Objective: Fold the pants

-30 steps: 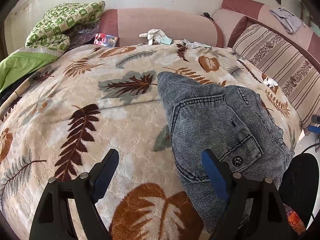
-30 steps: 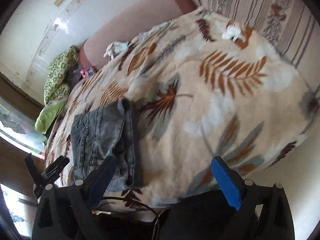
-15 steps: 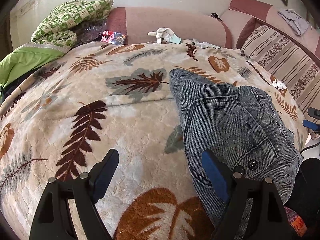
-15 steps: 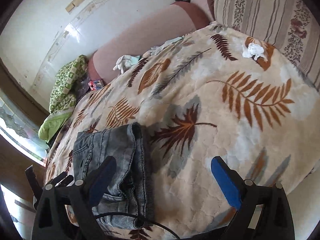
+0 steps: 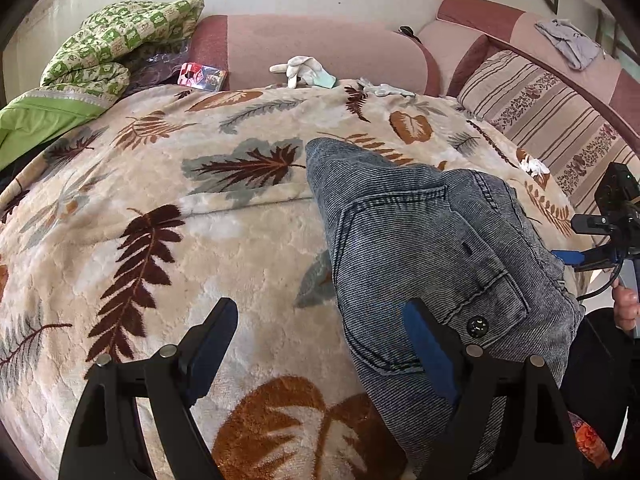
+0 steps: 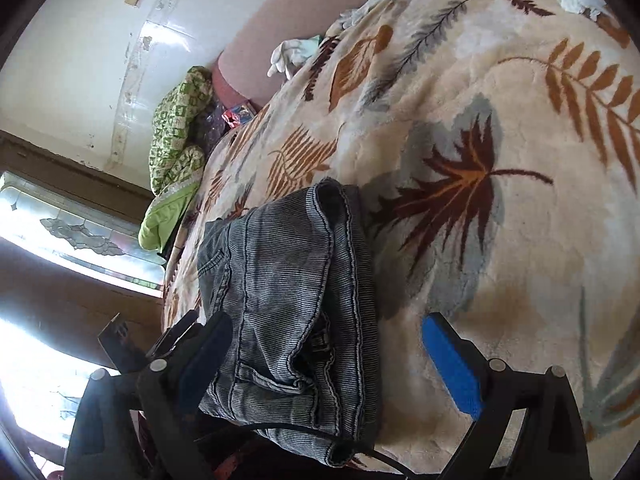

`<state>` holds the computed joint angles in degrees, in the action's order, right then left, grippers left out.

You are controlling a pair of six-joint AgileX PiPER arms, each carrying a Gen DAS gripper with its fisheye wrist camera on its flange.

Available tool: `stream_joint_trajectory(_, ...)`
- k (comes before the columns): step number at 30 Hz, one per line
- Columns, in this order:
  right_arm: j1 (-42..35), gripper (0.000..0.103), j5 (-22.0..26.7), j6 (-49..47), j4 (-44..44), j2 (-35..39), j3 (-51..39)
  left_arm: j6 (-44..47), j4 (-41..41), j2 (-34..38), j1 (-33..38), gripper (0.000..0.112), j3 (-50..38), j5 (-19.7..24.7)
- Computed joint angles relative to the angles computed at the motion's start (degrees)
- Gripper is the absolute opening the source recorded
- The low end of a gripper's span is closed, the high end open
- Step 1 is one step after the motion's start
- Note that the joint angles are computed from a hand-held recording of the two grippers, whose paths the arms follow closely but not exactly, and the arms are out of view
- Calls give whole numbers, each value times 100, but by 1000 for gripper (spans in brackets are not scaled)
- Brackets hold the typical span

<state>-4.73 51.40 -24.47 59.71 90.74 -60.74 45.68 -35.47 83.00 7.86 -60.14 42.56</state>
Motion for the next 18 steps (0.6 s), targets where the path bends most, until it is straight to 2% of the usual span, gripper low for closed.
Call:
stream_joint_trajectory(4,9,97,120,-138,147,219,-57,-136,143,-39,-93,86,47,-153)
stream_joint_trajectory(10,167,97,6,-170,69,198,-97,-594,705,-336,-371,86,276,-787)
stream_joint_trajectory(18,263,97,-92,-179,170,247,-175,-758,845,-306,-375,86,192,-682)
